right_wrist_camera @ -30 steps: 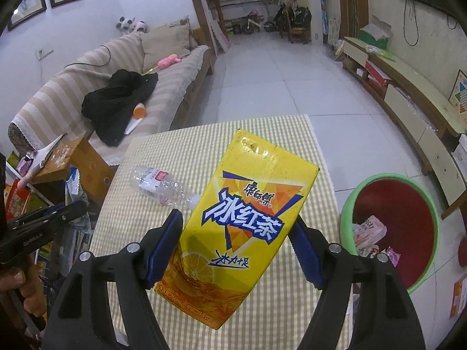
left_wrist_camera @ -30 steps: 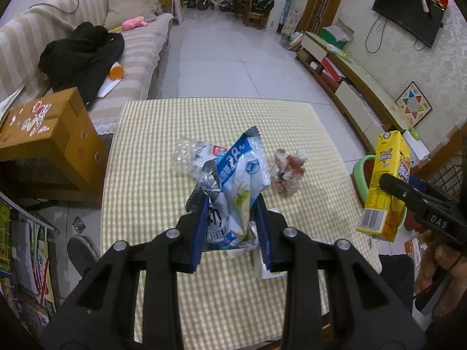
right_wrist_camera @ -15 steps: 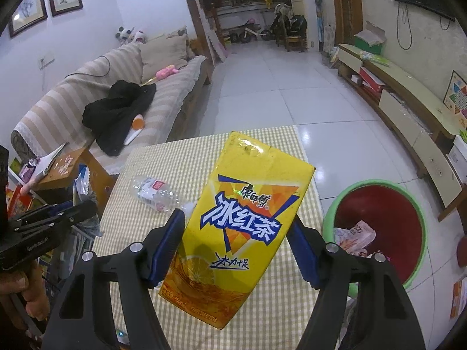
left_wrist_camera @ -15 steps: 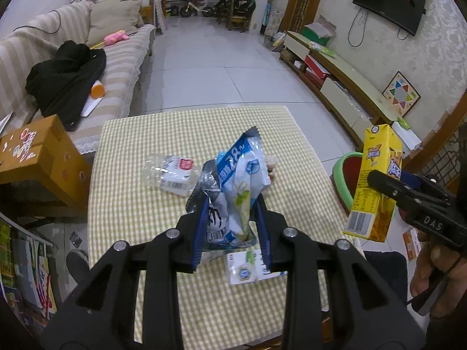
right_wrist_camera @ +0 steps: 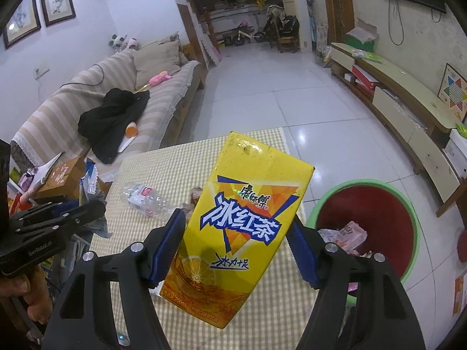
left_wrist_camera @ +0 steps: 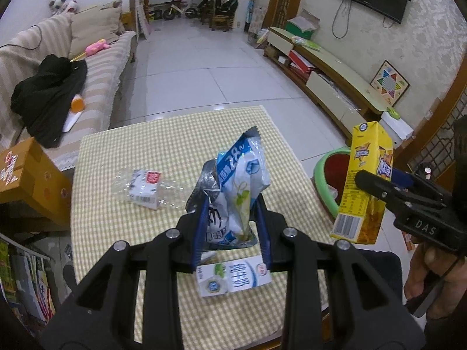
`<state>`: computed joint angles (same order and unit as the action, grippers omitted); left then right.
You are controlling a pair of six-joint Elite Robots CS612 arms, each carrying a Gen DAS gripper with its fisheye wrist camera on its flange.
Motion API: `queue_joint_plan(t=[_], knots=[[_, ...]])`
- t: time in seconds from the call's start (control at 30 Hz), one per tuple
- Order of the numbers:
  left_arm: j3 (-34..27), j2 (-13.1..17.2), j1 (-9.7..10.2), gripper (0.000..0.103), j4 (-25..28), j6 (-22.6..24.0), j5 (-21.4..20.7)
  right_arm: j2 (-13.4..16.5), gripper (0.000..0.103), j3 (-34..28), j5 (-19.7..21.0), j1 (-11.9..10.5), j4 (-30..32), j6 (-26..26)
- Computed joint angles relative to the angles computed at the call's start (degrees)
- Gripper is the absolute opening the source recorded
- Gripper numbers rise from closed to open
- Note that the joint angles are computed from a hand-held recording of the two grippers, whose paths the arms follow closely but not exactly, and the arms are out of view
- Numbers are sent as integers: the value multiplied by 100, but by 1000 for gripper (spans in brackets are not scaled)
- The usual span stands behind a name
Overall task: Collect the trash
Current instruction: 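Lift both items and carry them over the bucket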
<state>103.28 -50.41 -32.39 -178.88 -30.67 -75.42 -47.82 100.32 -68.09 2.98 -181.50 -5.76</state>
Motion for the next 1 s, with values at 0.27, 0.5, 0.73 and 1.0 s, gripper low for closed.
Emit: queue_joint_plan(t=[0.27,0.5,0.73,1.0], knots=[[-410,220,-82,30,103,234,-287,-19,67,31,-116,-223,-74,176],[-920,485,-177,30,259,526,-654,-22,67,54,-267,-505,-193,414],[-1545,802,-295,30,523,807,-1070,13,67,66,-371,-788,-281,520],[-2198,1155,-413,30,904,1048,-1438,161,67,-64,-283,-1055,-200,519]])
